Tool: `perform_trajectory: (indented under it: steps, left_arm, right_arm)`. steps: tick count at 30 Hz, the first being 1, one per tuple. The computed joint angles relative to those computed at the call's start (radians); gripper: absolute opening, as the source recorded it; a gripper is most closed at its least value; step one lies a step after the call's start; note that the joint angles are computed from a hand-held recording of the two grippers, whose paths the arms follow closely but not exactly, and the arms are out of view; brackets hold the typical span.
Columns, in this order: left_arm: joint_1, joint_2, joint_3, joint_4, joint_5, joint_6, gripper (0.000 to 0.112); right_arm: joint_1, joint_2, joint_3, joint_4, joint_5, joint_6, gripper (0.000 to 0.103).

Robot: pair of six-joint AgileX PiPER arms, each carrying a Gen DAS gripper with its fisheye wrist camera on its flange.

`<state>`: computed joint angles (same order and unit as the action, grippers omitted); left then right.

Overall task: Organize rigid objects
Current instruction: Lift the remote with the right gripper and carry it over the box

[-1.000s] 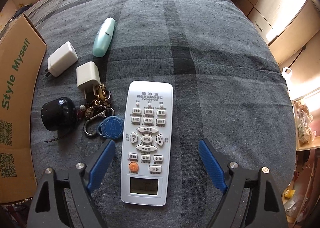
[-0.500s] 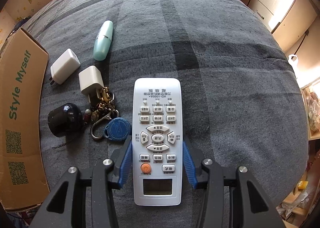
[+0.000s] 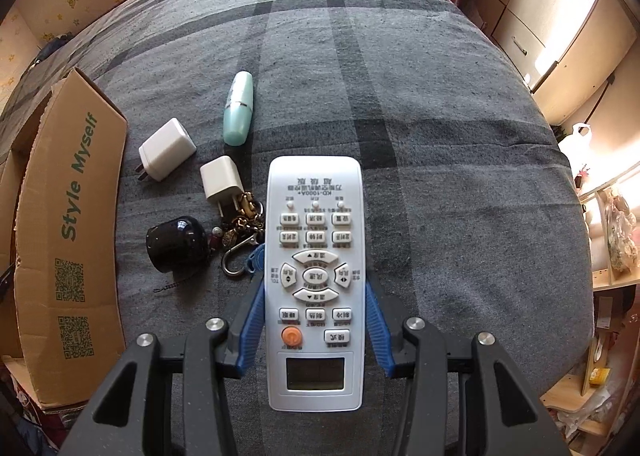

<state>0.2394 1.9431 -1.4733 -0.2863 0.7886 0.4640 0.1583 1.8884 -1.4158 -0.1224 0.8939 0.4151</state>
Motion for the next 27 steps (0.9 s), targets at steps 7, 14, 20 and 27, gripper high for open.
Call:
perform_trajectory:
  steps: [7, 14, 20, 27]
  left_arm:
    - [-0.004, -0.001, -0.005, 0.010, 0.006, -0.008, 0.015]
    - [-0.005, -0.004, -0.004, 0.013, 0.006, -0.012, 0.015]
    - [-0.009, -0.002, -0.007, 0.022, 0.004, -0.019, 0.015]
    - [-0.012, -0.003, -0.004, 0.027, 0.001, -0.022, 0.015]
  right_arm:
    - [0.067, -0.029, -0.112, 0.006, 0.089, -0.030, 0.049]
    - [0.170, 0.003, -0.293, 0.006, 0.181, -0.057, 0.049]
    - [0.258, 0.075, -0.468, 0.015, 0.248, -0.077, 0.049]
    - [0.335, 0.191, -0.668, 0.037, 0.322, -0.097, 0.049]
